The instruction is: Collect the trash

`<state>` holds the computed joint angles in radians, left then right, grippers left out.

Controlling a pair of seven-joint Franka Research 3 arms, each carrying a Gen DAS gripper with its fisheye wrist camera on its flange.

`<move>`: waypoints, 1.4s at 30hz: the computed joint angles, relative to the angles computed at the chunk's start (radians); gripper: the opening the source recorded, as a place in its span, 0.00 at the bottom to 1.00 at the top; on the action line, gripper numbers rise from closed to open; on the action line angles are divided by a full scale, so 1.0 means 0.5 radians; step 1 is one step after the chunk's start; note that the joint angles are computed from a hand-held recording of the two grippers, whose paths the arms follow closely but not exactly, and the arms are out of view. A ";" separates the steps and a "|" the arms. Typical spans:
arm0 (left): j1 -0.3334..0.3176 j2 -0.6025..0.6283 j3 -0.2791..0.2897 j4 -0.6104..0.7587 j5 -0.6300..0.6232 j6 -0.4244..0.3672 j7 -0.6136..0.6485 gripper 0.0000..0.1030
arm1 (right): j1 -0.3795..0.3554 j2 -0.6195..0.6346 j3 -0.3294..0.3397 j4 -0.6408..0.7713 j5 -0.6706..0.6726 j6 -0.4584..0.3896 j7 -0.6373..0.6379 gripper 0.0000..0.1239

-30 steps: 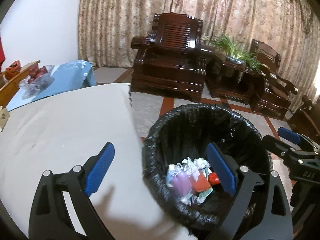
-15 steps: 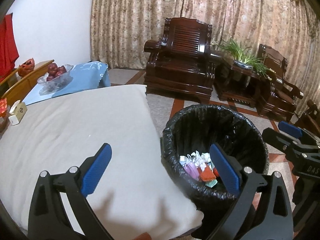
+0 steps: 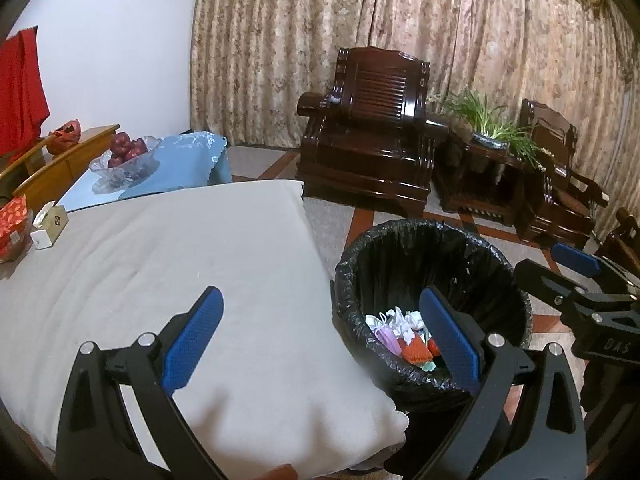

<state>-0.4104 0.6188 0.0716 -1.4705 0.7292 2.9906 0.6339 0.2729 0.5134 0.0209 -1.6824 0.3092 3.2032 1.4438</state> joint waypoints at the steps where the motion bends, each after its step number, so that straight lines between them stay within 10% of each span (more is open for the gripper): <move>1: -0.006 -0.005 0.009 -0.005 0.004 0.005 -0.011 0.93 | 0.011 0.000 -0.011 0.002 -0.002 -0.001 0.003 0.78; 42: -0.025 -0.022 0.035 -0.013 0.106 0.010 -0.128 0.93 | 0.052 -0.004 -0.047 -0.002 -0.015 0.013 0.015 0.78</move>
